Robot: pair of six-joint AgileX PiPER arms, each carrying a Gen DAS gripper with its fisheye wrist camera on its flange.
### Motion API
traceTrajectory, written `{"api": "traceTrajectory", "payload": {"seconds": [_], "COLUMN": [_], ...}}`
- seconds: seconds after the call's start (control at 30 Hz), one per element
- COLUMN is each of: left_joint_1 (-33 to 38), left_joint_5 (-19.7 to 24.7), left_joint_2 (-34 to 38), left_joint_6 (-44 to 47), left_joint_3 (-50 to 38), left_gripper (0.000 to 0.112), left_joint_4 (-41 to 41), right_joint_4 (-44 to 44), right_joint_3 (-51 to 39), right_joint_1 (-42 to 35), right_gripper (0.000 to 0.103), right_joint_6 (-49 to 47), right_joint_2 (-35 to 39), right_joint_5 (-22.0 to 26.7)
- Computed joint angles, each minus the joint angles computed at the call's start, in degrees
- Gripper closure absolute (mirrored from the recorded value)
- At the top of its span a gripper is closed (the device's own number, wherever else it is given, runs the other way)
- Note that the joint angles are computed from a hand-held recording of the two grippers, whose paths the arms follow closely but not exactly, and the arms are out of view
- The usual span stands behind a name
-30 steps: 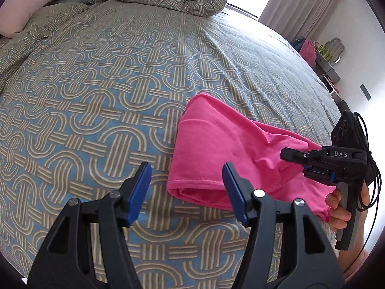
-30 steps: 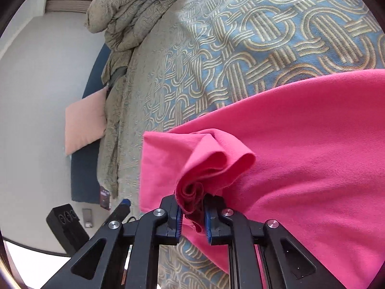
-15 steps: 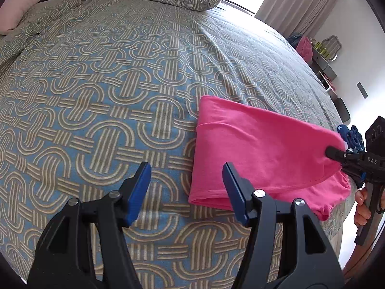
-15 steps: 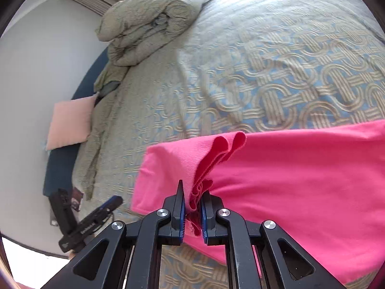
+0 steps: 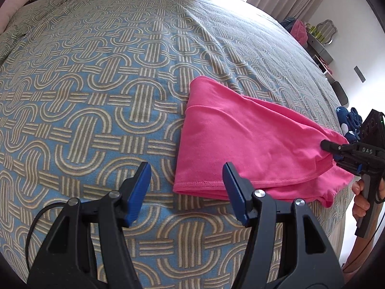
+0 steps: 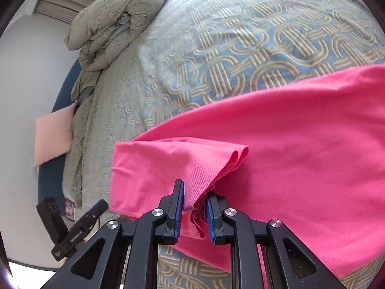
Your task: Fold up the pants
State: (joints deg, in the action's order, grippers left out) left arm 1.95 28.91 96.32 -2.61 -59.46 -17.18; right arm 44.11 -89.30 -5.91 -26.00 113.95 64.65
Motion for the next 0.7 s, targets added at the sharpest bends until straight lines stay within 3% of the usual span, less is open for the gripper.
{"api": "traceTrajectory", "payload": {"seconds": [0.07,0.13,0.27,0.43,0.57,0.7], "left_joint_1": [0.16,0.32,-0.03,-0.91,-1.17,-1.30], "left_joint_5": [-0.16,-0.21,-0.25,-0.23,0.04,0.23], "left_joint_2": [-0.12,0.10,0.72,1.17,1.58,1.69], "left_joint_6": [0.64,1.43,1.43,0.83,0.27,-0.92], "left_joint_3": [0.26,0.36,0.35,0.19,-0.16,-0.10], "left_gripper": [0.049,0.049,0.049,0.049,0.049,0.049], "left_joint_4": [-0.61,-1.51,-1.60,-0.74,-0.56,1.11], "right_joint_4": [6.42,8.76,0.22,-4.24,-10.07,-19.15], "right_joint_3": [1.80,3.56,5.03,3.48,-2.62,-3.26], "right_joint_1": [-2.03,-3.78,-4.01,-2.01,1.89,5.74], "right_gripper": [0.083,0.069,0.068,0.068,0.068,0.071], "right_joint_6": [-5.18,-5.82,0.43,-0.38,3.63,10.82], "right_joint_2": [-1.59,-2.84,-4.35,-3.02,2.06,2.70], "right_joint_5": [0.57,-0.67,-6.68,-4.44,-4.85,-16.84]}}
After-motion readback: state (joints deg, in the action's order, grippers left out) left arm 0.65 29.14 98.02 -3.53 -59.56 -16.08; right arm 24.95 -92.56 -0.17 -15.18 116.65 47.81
